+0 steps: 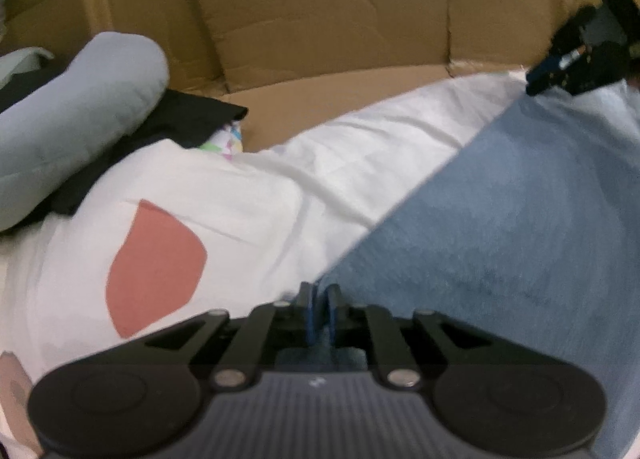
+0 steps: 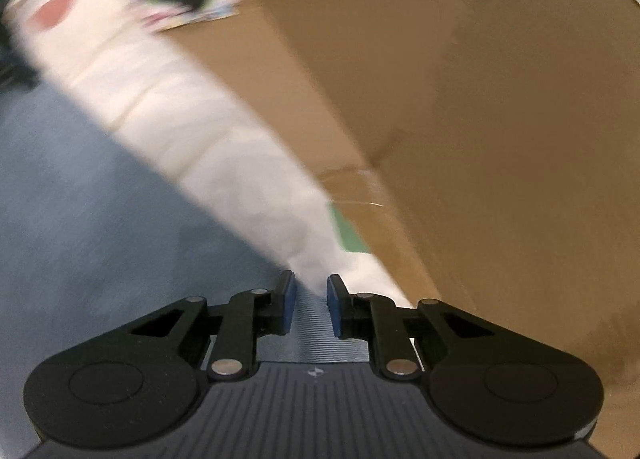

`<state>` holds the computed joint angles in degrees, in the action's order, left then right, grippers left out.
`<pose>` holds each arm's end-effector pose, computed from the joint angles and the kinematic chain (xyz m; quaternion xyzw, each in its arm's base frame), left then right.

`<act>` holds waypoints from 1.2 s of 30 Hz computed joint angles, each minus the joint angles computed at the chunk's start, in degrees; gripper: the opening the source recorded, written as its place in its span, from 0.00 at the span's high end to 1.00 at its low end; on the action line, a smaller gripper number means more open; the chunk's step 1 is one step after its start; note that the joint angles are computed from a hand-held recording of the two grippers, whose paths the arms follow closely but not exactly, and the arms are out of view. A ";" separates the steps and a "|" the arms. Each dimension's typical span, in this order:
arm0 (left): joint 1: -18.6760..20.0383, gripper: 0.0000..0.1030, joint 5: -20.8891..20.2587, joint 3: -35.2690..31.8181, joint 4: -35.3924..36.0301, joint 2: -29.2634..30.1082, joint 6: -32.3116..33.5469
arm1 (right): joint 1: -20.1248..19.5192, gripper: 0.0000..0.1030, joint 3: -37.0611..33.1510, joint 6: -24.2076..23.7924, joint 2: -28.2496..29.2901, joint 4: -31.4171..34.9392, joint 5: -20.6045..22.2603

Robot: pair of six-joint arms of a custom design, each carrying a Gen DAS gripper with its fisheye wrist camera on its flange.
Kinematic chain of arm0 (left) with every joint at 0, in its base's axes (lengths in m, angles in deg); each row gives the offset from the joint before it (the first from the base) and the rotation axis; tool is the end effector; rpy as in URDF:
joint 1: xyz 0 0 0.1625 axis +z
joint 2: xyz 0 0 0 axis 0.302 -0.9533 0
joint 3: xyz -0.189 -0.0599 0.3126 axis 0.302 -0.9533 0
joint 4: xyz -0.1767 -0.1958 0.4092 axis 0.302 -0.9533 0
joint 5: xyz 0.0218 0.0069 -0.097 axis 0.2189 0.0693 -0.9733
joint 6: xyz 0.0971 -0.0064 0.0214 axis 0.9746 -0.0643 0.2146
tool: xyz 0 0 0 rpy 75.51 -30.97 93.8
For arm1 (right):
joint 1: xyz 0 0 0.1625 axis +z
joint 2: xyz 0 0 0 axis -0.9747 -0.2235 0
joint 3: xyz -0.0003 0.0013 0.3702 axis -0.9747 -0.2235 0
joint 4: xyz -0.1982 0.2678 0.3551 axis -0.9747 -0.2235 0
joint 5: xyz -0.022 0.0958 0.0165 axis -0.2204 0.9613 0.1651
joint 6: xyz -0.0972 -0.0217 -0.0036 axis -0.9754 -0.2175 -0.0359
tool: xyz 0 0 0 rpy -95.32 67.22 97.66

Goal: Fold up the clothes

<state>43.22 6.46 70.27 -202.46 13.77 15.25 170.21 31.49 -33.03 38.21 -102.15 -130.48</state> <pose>-0.2423 -0.8004 0.1756 0.5372 0.8002 -0.1007 0.2469 0.1090 -0.7874 0.3015 0.2450 -0.8449 0.1858 0.4377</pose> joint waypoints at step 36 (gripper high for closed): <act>8.47 0.49 10.83 -6.05 4.58 -8.42 4.55 | 11.29 0.57 -20.95 0.93 19.02 17.06 20.83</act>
<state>51.69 17.29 64.22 -197.88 5.35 19.80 181.50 10.54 -32.10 57.23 -85.09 -109.66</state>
